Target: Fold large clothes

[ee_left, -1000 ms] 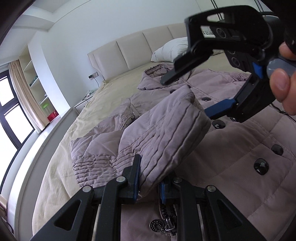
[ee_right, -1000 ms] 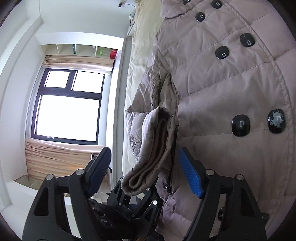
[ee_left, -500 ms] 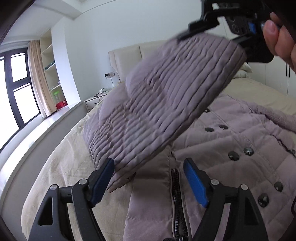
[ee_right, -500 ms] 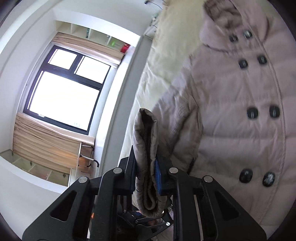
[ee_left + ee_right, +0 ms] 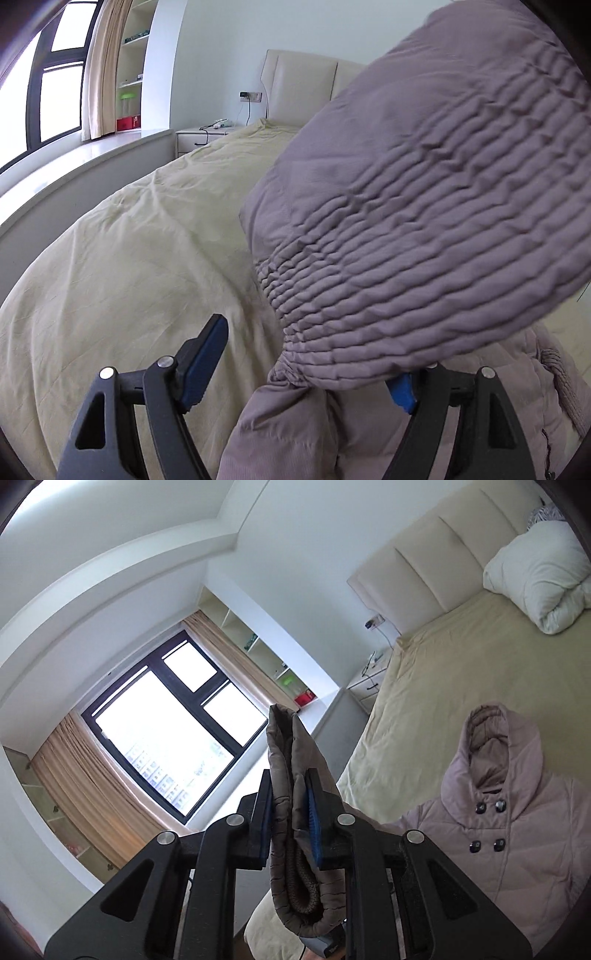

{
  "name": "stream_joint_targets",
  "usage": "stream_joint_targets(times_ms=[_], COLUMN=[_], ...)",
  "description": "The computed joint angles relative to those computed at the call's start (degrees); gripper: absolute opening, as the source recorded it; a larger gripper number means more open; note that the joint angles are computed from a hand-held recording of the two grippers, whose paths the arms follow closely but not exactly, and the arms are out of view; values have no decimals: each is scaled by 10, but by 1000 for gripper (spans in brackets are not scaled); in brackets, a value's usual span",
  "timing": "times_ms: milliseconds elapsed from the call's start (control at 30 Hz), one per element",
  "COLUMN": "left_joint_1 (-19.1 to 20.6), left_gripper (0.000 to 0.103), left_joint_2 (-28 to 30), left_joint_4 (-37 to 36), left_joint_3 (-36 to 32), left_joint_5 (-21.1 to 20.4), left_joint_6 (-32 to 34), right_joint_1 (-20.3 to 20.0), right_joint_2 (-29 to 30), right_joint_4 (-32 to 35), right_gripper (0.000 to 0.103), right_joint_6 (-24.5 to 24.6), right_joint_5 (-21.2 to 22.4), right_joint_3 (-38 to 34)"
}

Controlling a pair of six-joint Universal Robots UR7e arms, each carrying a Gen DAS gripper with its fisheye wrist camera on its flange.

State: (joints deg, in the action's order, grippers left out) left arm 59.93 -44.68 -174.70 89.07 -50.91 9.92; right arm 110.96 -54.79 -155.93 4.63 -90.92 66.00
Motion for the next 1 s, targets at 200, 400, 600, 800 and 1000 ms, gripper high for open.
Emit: stream_joint_targets(times_ms=[200,400,600,800,1000], left_joint_1=[29,44,59,43,21], left_gripper=[42,37,55,75,76], left_joint_2=[14,17,10,-37,-94], left_joint_4=[46,48,61,99,74], left_joint_3=[-21,-23,-31,20,79], left_joint_5=[14,9,-15,14,40], left_joint_6=[-20,-32,-44,-60,-58], right_joint_1=[-82,-203,-297,-333,-308], right_joint_2=[-75,-44,6,21,14], right_joint_4=[-54,-78,-119,-163,-193], right_gripper=[16,16,16,17,34], right_joint_6=[47,122,190,201,153], right_joint_5=[-2,-4,-33,15,-70], right_joint_3=[88,141,192,210,207])
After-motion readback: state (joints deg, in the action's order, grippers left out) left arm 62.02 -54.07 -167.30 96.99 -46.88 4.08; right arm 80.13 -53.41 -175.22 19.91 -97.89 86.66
